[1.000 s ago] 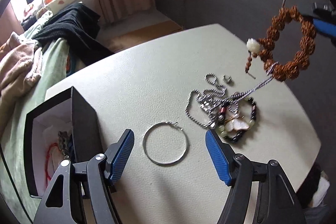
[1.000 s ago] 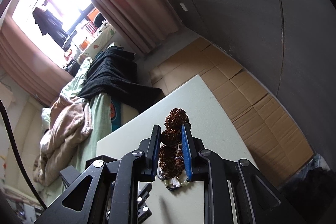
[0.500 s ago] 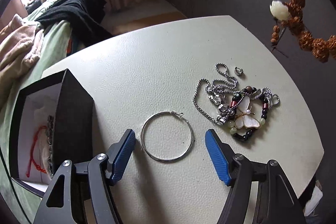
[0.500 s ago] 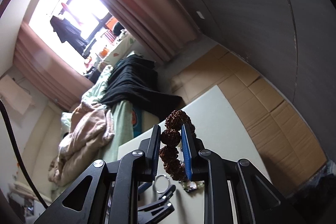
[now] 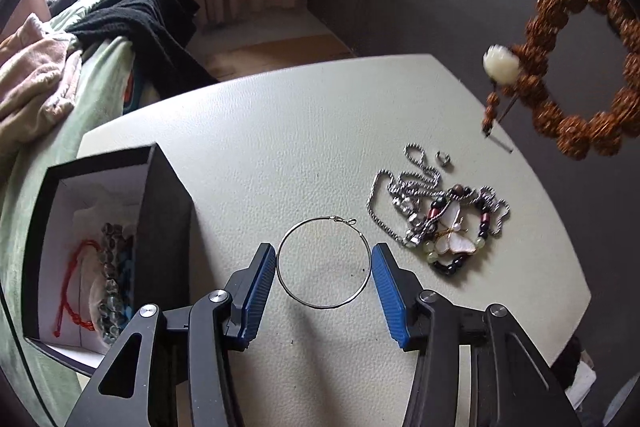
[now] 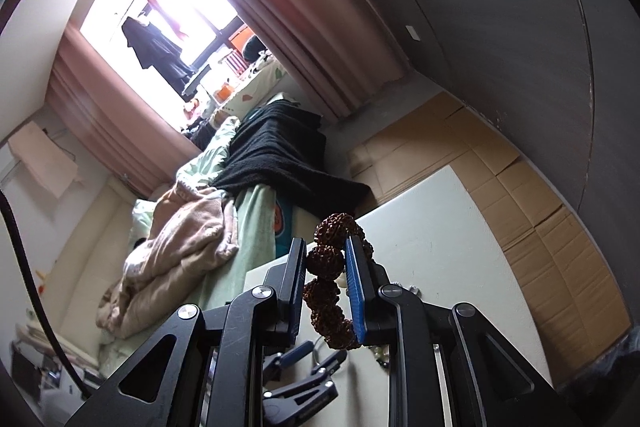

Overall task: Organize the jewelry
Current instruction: 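Carry the brown bead bracelet to the black box and release it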

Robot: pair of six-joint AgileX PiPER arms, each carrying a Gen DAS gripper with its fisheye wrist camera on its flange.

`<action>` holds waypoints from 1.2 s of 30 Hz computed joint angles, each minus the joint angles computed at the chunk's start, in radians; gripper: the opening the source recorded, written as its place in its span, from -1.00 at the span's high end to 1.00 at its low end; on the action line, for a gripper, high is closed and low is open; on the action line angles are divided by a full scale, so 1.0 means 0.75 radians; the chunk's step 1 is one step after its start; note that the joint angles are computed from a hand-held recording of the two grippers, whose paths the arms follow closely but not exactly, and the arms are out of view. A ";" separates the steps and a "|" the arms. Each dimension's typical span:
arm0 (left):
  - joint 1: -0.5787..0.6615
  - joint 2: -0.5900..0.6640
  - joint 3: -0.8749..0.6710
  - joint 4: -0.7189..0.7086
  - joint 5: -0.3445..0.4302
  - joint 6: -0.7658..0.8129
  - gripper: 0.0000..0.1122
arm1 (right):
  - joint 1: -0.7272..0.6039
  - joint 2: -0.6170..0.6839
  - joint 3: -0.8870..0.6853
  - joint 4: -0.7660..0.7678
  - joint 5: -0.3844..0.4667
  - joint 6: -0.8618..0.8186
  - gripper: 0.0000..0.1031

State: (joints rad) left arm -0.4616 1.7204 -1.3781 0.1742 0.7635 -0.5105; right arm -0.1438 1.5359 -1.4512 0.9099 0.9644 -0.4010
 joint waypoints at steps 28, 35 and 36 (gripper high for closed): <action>0.332 -0.337 0.193 -0.049 -0.064 0.041 -0.01 | 0.307 0.015 0.037 0.001 -0.133 0.027 0.59; 0.527 -0.447 0.266 -0.235 -0.143 0.171 -0.42 | 0.436 0.060 0.037 0.017 -0.197 0.038 0.59; 0.542 -0.461 0.271 -0.236 -0.145 0.170 -0.42 | 0.456 0.069 0.033 0.010 -0.208 0.046 0.59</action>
